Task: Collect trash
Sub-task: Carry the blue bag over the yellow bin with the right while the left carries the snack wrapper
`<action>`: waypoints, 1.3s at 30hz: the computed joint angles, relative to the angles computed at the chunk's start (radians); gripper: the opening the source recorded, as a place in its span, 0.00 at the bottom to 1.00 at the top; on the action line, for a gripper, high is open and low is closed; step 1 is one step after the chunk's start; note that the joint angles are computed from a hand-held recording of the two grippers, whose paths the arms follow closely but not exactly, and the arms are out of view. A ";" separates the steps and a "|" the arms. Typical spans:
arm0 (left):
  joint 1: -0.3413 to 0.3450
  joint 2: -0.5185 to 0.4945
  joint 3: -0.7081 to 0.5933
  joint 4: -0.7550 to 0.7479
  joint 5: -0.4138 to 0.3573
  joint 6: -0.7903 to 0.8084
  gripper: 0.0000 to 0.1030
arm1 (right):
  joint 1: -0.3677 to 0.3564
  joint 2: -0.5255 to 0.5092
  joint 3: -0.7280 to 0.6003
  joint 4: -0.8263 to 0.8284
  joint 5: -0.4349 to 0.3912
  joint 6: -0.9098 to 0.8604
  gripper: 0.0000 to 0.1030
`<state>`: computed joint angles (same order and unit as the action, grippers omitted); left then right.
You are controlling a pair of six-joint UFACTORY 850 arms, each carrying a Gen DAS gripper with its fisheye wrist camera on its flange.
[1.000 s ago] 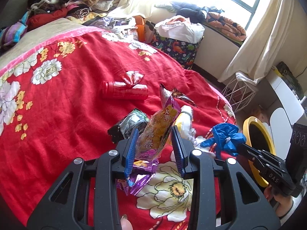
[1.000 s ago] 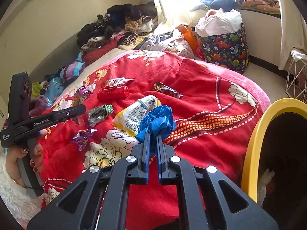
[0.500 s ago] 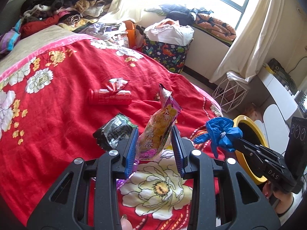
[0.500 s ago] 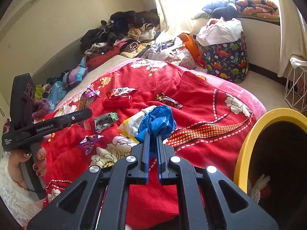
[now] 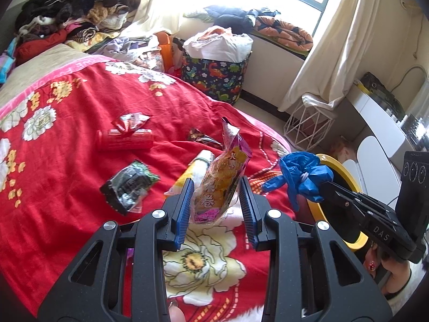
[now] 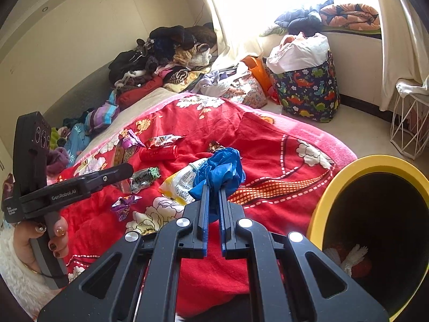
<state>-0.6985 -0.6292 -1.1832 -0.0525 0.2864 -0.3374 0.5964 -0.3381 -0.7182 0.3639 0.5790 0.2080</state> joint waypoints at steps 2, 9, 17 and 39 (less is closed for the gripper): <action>-0.006 -0.001 -0.005 0.003 -0.001 0.000 0.27 | 0.000 0.009 0.010 0.009 0.008 -0.003 0.06; -0.025 -0.004 -0.023 0.002 -0.009 0.017 0.27 | -0.008 0.040 0.047 0.030 0.035 -0.007 0.06; -0.056 -0.009 -0.040 -0.056 -0.017 0.096 0.27 | -0.028 0.079 0.100 0.030 0.074 0.028 0.06; -0.146 -0.043 -0.118 -0.117 -0.051 0.197 0.27 | -0.088 0.205 0.264 0.060 0.170 0.122 0.06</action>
<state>-0.8441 -0.6723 -1.3010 -0.1697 0.2359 -0.1401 0.5081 -0.1333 -0.4547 0.4235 0.7490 0.3301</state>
